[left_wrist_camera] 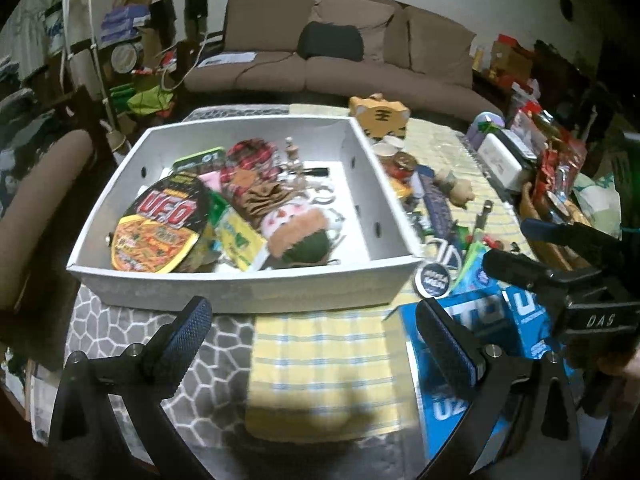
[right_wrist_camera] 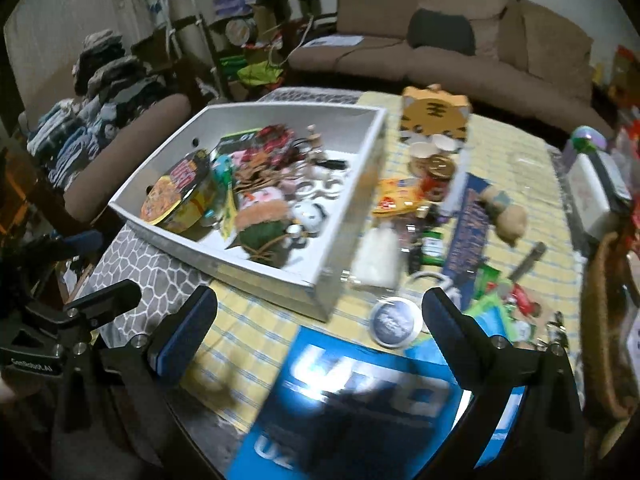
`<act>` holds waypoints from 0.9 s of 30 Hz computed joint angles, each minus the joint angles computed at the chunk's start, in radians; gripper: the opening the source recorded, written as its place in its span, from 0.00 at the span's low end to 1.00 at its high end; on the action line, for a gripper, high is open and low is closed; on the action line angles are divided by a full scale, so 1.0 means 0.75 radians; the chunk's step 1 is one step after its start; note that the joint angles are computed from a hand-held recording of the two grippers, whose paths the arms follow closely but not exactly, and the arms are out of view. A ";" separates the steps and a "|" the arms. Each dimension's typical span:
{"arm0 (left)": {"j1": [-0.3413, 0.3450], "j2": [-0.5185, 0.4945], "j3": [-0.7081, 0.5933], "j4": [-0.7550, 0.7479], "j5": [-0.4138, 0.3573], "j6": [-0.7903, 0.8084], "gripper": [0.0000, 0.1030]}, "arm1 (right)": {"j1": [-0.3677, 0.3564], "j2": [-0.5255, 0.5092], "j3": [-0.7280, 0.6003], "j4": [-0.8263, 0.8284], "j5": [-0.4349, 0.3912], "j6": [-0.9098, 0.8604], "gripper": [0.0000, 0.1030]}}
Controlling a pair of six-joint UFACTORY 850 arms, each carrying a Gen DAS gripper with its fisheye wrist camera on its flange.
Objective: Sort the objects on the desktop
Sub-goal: 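Move the right tool back toward the green-handled roller on the table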
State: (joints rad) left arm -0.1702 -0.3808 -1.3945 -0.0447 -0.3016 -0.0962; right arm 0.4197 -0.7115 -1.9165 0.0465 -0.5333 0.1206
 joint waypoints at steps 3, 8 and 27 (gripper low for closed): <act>-0.038 -0.007 -0.012 -0.011 0.008 0.000 1.00 | -0.039 0.072 0.103 0.017 0.054 -0.009 1.00; -0.104 -0.048 -0.060 -0.011 0.017 0.004 1.00 | -0.140 0.182 0.261 0.061 0.129 -0.026 1.00; -0.239 -0.474 -0.535 -0.519 -0.115 0.596 1.00 | -0.440 0.024 0.210 0.670 0.089 -0.380 0.98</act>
